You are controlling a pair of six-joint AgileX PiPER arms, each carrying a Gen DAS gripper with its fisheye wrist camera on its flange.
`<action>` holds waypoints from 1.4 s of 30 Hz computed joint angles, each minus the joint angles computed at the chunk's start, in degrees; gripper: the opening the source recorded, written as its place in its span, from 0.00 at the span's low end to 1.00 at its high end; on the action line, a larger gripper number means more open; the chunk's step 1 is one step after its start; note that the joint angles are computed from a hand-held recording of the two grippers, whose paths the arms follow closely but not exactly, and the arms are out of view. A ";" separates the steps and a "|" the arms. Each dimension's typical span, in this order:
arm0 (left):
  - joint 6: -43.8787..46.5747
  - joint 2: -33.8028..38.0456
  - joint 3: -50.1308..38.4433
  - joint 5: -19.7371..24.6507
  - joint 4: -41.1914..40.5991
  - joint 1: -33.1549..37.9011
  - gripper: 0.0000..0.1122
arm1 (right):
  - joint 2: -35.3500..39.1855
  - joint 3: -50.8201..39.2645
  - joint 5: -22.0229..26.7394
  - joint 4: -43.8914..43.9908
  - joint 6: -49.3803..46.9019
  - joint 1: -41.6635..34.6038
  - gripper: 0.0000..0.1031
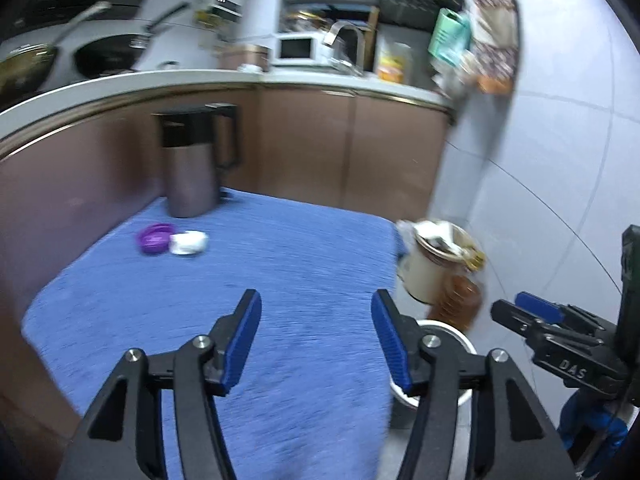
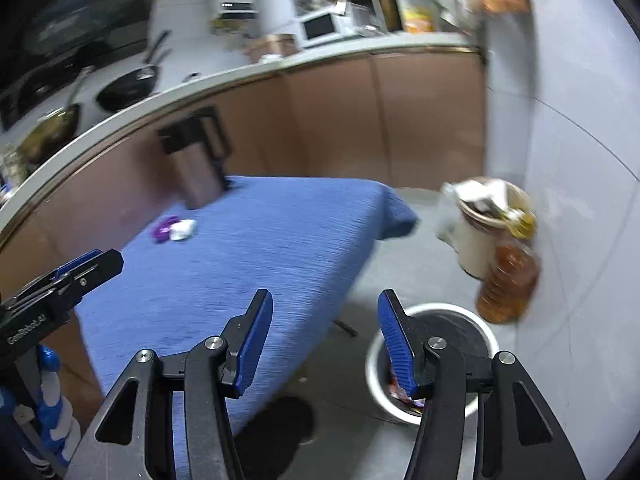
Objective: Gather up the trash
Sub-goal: 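Move both open tools back over the table toward the purple lid and tissue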
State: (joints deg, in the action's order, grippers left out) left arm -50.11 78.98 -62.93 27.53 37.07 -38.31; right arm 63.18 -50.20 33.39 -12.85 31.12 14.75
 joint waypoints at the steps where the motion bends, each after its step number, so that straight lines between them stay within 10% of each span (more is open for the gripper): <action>1: -1.89 -2.23 1.80 0.48 1.61 0.52 0.51 | 0.03 -0.95 0.82 -2.52 2.93 3.12 0.54; 17: -11.60 -24.84 17.07 10.52 11.33 3.52 0.53 | 3.20 -10.26 11.25 -21.19 22.57 28.78 0.58; 42: 16.15 -25.56 22.78 -2.74 -14.69 28.48 0.53 | 11.33 -15.51 10.07 -17.94 18.68 28.01 0.58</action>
State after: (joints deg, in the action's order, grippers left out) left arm -33.95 53.42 -40.14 24.79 22.38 -9.82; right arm 74.51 -65.71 43.47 -30.79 49.80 42.76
